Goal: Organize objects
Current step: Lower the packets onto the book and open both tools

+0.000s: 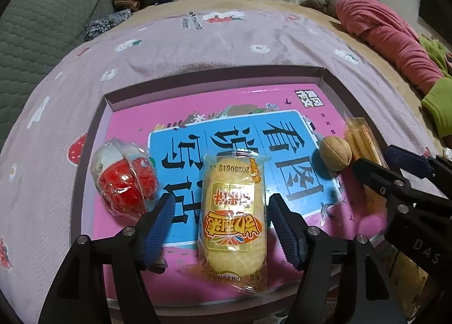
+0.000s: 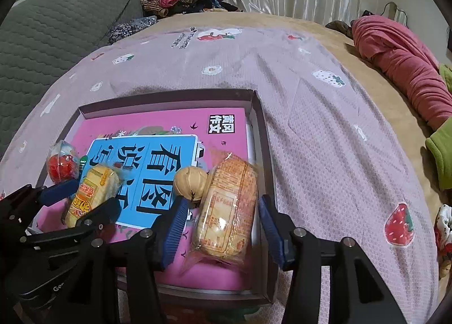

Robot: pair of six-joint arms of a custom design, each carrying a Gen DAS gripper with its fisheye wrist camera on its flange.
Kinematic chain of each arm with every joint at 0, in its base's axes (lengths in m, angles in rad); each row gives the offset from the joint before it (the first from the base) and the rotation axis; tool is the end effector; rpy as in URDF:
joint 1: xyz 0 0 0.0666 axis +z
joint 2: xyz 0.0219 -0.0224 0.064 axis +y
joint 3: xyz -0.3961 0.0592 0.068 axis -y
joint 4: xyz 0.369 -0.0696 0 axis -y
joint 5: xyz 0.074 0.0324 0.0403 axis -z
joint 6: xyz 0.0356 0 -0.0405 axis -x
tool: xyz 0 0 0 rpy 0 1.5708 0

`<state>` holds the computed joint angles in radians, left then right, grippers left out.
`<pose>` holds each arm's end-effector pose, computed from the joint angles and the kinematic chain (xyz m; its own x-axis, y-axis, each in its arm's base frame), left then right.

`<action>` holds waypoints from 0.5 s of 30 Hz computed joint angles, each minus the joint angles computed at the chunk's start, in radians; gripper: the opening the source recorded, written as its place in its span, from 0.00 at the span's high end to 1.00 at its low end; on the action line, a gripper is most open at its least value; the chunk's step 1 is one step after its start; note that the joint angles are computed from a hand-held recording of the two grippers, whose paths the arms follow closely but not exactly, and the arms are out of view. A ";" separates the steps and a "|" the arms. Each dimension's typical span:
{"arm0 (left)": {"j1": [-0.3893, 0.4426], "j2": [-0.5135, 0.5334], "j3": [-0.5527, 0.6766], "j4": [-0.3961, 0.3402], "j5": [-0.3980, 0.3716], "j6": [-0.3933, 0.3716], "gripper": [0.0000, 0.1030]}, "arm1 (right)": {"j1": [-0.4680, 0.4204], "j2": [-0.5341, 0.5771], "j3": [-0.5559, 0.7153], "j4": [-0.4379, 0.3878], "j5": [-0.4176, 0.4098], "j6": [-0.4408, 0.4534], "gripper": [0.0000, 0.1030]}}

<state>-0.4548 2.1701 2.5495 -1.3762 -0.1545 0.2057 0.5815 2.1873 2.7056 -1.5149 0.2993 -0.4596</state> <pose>0.6341 -0.3044 0.4642 -0.8118 0.1723 -0.5579 0.1973 0.9802 0.0156 0.5788 0.3674 0.5065 -0.8023 -0.0201 -0.5966 -0.0392 0.9990 0.0191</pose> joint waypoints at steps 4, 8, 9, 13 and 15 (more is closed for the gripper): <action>0.003 0.005 0.012 -0.017 0.007 0.002 0.27 | 0.002 -0.009 -0.005 0.010 0.003 0.004 0.47; 0.008 -0.027 -0.018 0.008 0.020 0.011 0.23 | 0.006 -0.031 -0.026 0.039 0.011 0.013 0.41; 0.009 -0.039 -0.031 0.019 0.024 0.012 0.23 | 0.008 -0.039 -0.034 0.048 0.015 0.018 0.41; 0.013 -0.084 -0.075 0.057 0.032 0.022 0.21 | 0.017 -0.052 -0.033 0.063 0.035 0.029 0.40; 0.014 -0.112 -0.101 0.075 0.022 0.027 0.20 | 0.021 -0.059 -0.032 0.071 0.046 0.029 0.37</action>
